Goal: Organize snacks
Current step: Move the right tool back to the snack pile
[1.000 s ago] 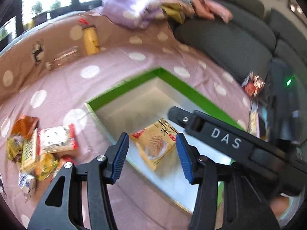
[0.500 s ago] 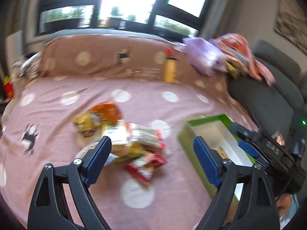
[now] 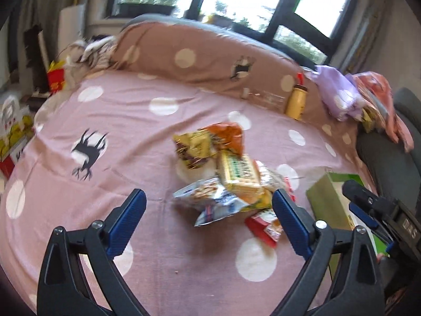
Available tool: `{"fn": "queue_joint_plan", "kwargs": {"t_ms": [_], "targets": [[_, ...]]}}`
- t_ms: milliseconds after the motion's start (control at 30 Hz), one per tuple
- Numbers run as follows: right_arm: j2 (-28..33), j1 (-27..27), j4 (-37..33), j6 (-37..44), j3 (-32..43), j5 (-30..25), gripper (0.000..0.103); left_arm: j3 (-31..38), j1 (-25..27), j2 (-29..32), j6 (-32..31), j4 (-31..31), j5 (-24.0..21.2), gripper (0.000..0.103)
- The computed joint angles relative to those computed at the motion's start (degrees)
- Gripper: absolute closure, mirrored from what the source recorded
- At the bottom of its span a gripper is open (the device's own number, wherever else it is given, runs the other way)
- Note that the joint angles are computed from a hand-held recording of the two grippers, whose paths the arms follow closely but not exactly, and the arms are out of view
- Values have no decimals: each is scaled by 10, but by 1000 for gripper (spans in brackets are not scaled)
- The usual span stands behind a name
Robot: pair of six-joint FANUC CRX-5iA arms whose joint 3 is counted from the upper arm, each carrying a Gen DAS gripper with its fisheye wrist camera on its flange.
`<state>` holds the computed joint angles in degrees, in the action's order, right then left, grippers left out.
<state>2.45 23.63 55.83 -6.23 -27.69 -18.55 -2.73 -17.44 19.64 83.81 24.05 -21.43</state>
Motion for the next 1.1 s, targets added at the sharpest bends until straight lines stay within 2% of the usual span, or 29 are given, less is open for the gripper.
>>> {"fn": "queue_joint_plan", "kwargs": {"t_ms": [100, 167, 300, 433, 533, 633, 700, 833, 967, 1033, 1100], "targets": [[20, 16, -65, 63, 29, -16, 9, 22, 7, 14, 37, -31, -28, 6], [32, 22, -78, 74, 42, -31, 9, 22, 11, 19, 23, -19, -29, 6], [53, 31, -143, 134, 73, -51, 9, 36, 15, 27, 63, -50, -42, 6], [66, 33, -192, 170, 93, -49, 9, 46, 20, 35, 75, -58, -56, 5], [77, 32, -225, 192, 108, -39, 9, 44, 24, 36, 75, -51, -58, 5], [92, 34, -288, 246, 137, -43, 9, 34, 28, 36, 56, -26, -52, 4], [100, 37, -299, 262, 149, -48, 9, 28, 31, 37, 39, -4, -51, 4], [109, 46, -304, 272, 162, -67, 9, 5, 36, 40, -34, 84, -46, 4], [102, 49, -293, 272, 158, -62, 9, 19, 41, 44, 4, 54, -55, 4], [114, 49, -311, 292, 188, -94, 9, 24, 43, 47, 8, 49, -59, 4], [137, 49, -345, 323, 241, -156, 9, 29, 43, 52, 1, 51, -61, 4]]}}
